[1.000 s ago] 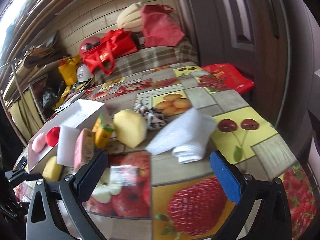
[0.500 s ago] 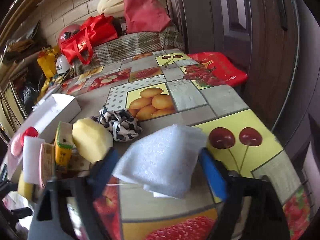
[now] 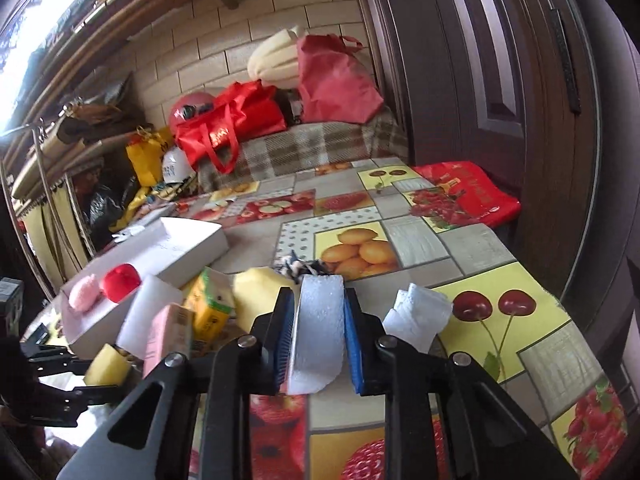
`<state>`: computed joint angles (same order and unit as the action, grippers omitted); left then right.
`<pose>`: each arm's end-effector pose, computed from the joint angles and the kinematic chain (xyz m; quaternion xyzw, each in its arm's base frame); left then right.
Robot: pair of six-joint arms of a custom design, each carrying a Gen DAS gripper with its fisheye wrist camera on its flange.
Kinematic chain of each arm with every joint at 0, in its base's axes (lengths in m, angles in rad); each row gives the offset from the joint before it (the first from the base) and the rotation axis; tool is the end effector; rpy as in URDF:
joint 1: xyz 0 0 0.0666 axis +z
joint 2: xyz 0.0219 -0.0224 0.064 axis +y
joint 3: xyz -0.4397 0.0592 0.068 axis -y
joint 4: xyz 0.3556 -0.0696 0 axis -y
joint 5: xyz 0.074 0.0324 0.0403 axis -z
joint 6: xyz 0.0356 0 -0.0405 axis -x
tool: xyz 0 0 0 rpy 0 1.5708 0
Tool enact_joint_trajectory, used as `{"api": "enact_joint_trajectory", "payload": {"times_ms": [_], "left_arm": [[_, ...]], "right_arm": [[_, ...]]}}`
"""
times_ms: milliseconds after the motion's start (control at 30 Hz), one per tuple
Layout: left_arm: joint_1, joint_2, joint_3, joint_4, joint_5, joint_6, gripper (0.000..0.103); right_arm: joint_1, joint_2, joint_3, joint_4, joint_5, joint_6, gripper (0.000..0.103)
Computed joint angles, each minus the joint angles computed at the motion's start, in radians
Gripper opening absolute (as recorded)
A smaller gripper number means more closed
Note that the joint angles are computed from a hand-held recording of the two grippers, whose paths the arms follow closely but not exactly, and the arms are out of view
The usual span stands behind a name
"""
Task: Organize soft objects
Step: 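Grasp the yellow sponge with the left tool while the right tool grasps a white foam strip, then carry the sponge and foam strip into the white tray and release both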
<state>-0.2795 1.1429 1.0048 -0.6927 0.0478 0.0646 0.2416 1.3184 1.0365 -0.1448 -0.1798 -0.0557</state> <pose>0.3140 -0.0923 0.4289 0.1085 0.9258 -0.0838 0.3524 0.4051 0.1060 0.4291 -0.1261 0.8293 0.1545 0.5220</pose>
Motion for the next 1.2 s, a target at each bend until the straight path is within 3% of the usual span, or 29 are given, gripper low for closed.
{"api": "enact_joint_trajectory", "payload": {"times_ms": [300, 433, 533, 600, 633, 667, 733, 833, 933, 967, 1033, 1100, 1200], "left_arm": [[-0.008, -0.123, -0.082, 0.199, -0.035, -0.024, 0.043], [0.050, -0.151, -0.108, 0.259, -0.015, -0.014, 0.043], [0.078, -0.154, -0.114, 0.269, 0.013, 0.011, 0.043], [0.081, -0.155, -0.117, 0.275, 0.016, 0.017, 0.043], [0.076, -0.157, -0.120, 0.277, 0.012, 0.019, 0.043], [0.076, -0.155, -0.119, 0.277, 0.017, 0.018, 0.043], [0.080, -0.147, -0.116, 0.274, 0.030, 0.023, 0.043], [0.092, -0.147, -0.118, 0.277, 0.049, 0.031, 0.043], [0.095, -0.149, -0.121, 0.280, 0.054, 0.036, 0.043], [0.096, -0.149, -0.121, 0.280, 0.055, 0.035, 0.043], [0.097, -0.151, -0.122, 0.282, 0.055, 0.034, 0.043], [0.101, -0.157, -0.126, 0.292, 0.052, 0.037, 0.043], [0.102, -0.169, -0.139, 0.321, 0.027, 0.038, 0.043]], "right_arm": [[0.033, -0.063, -0.080, 0.117, -0.058, -0.037, 0.020], [0.049, -0.071, -0.086, 0.101, -0.064, -0.029, 0.020], [0.063, -0.072, -0.083, 0.088, 0.002, -0.033, 0.022], [0.063, -0.055, -0.055, 0.034, 0.040, -0.029, 0.025], [0.061, -0.044, -0.039, 0.010, 0.055, -0.029, 0.037], [0.058, -0.032, -0.022, -0.016, 0.070, -0.026, 0.059], [0.055, -0.008, 0.007, -0.060, 0.083, -0.015, 0.080], [0.063, 0.039, 0.052, -0.118, 0.087, 0.021, 0.079], [0.079, 0.088, 0.096, -0.140, 0.131, 0.045, 0.073], [0.082, 0.105, 0.114, -0.155, 0.133, 0.048, 0.054], [0.081, 0.135, 0.149, -0.204, 0.112, 0.057, 0.028], [0.079, 0.123, 0.131, -0.179, 0.117, 0.054, 0.018], [0.064, 0.074, 0.069, -0.097, 0.077, 0.014, 0.018]]}}
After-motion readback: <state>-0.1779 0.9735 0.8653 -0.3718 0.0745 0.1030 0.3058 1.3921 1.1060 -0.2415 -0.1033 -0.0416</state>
